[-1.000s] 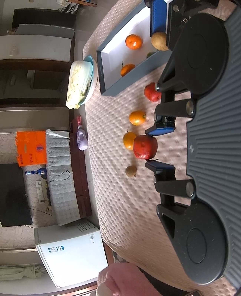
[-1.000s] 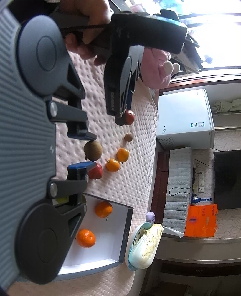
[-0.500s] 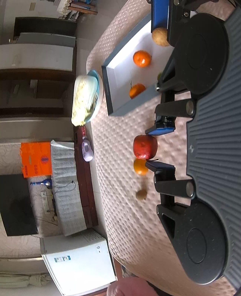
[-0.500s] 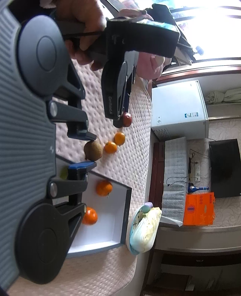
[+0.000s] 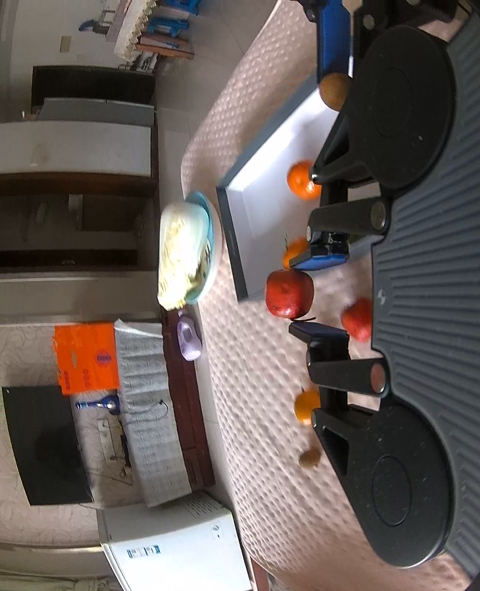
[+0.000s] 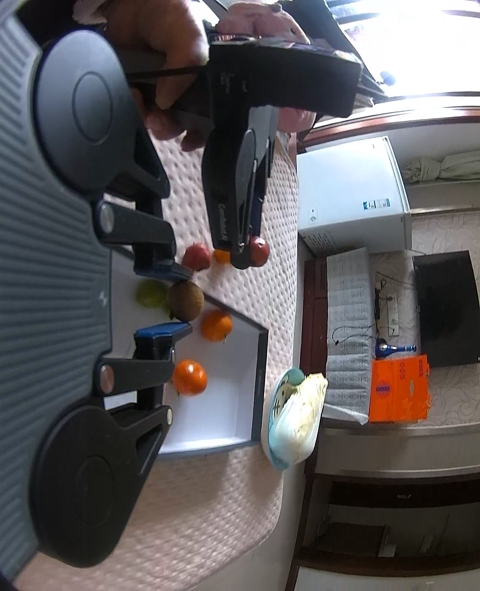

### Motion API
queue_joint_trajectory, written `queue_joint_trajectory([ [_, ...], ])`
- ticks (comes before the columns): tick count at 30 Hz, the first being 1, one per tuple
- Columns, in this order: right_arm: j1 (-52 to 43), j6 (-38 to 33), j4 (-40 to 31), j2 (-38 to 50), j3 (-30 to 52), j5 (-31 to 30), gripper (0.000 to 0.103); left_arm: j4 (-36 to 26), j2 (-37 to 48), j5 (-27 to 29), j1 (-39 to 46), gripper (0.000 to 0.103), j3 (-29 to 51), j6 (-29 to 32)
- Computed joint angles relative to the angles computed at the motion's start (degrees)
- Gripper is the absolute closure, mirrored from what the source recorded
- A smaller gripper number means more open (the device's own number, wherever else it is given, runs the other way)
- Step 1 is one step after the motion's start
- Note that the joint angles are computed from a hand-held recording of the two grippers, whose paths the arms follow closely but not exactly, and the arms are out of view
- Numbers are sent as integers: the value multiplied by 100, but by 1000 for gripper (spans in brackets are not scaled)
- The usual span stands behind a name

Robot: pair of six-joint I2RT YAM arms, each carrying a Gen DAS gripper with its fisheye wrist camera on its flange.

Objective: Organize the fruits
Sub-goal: 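Carry red apple toward the box with left tool while right tool carries kiwi over box, then lower red apple into box and open left tool while right tool releases kiwi into box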

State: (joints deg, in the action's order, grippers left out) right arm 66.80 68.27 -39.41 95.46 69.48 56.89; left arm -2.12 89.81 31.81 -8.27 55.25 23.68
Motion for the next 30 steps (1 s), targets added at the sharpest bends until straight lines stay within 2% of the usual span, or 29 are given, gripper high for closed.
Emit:
queue_joint_trajectory([
  [7, 84, 524, -480, -113, -141, -23, 75, 171, -65, -114, -473, 68, -130, -257],
  [14, 149, 762, -751, -195, -238, -76, 75, 337, 27, -247, -906, 68, -154, -469],
  [26, 216, 997, -917, -243, -360, -273, 75, 611, 395, -751, -1500, 68, -108, -757],
  [30, 226, 1050, -954, -217, -342, -314, 75, 603, 507, -692, -1557, 67, -62, -760],
])
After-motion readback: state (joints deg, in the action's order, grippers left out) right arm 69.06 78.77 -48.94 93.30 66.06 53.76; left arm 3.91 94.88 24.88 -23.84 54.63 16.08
